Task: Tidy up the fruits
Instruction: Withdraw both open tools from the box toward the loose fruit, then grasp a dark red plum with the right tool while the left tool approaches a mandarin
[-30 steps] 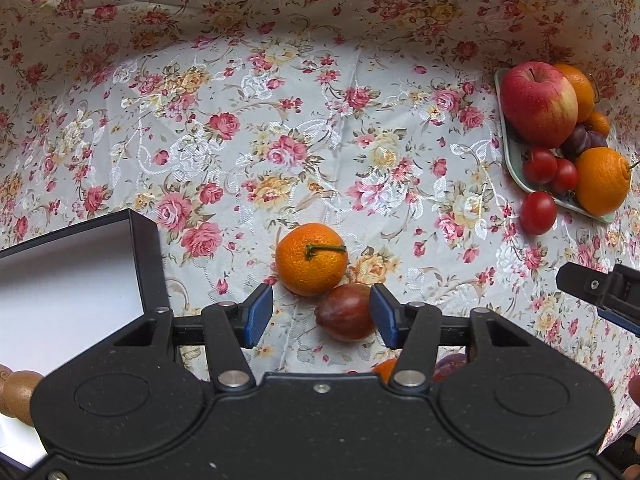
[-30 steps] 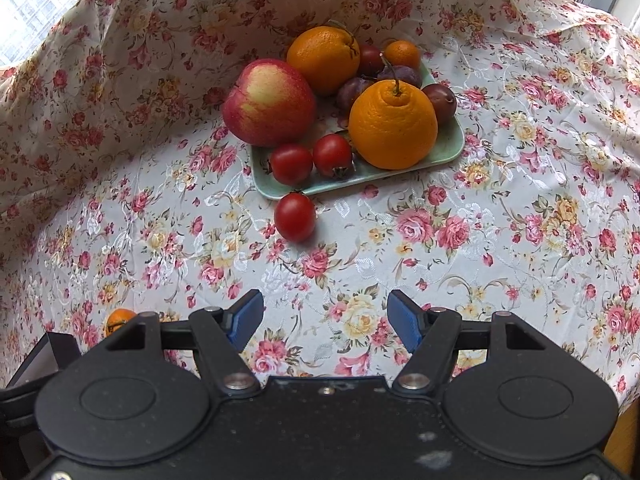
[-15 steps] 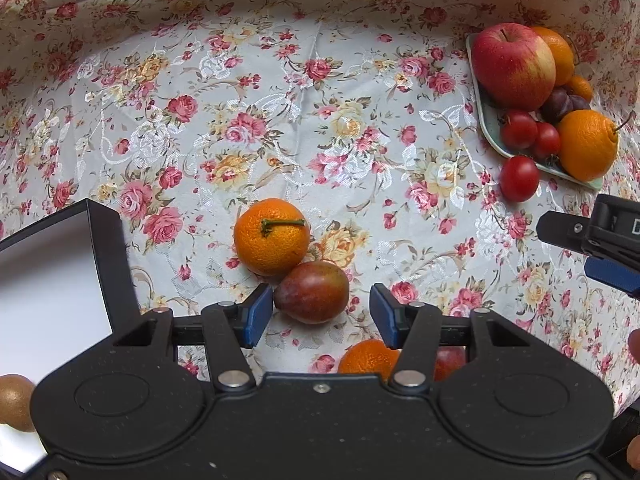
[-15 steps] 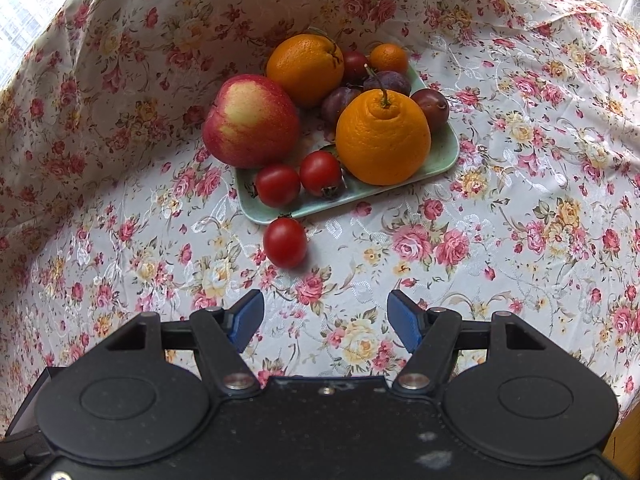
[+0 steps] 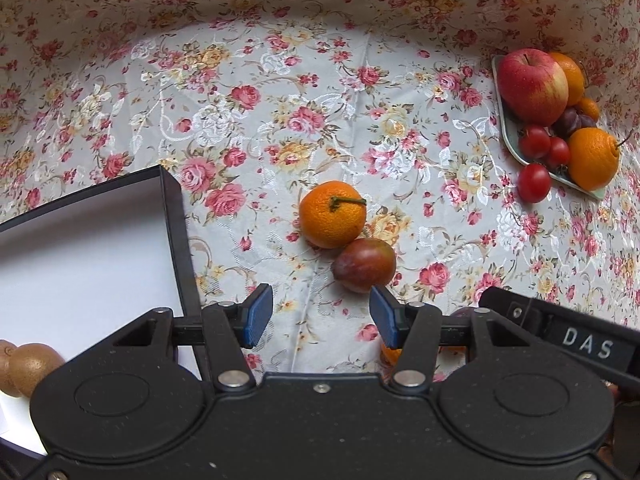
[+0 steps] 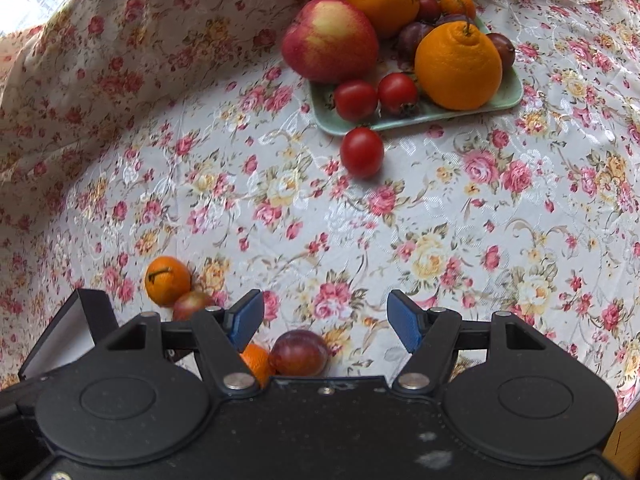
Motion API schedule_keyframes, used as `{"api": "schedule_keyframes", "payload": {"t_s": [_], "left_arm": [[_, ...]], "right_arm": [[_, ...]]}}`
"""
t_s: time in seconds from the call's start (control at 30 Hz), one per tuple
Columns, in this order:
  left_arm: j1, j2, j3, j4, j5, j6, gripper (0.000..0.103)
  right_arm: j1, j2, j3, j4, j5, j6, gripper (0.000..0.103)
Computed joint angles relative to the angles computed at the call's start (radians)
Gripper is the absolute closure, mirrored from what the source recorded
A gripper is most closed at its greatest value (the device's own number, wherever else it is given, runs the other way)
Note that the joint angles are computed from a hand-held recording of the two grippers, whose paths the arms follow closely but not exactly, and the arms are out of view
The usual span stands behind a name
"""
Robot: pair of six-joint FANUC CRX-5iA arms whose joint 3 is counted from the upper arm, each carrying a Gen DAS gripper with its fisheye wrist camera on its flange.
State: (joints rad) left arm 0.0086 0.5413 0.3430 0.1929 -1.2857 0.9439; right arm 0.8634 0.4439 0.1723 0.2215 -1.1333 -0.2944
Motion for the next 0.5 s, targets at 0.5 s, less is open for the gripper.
{"api": "schedule_keyframes", "payload": {"t_s": [0.5], "left_arm": [[0.017, 0.004, 0.01, 0.007, -0.006, 0.01, 0.044]], "right_arm": [[0.011, 0.102, 0.125, -0.079, -0.09, 0.098, 0.032]]}}
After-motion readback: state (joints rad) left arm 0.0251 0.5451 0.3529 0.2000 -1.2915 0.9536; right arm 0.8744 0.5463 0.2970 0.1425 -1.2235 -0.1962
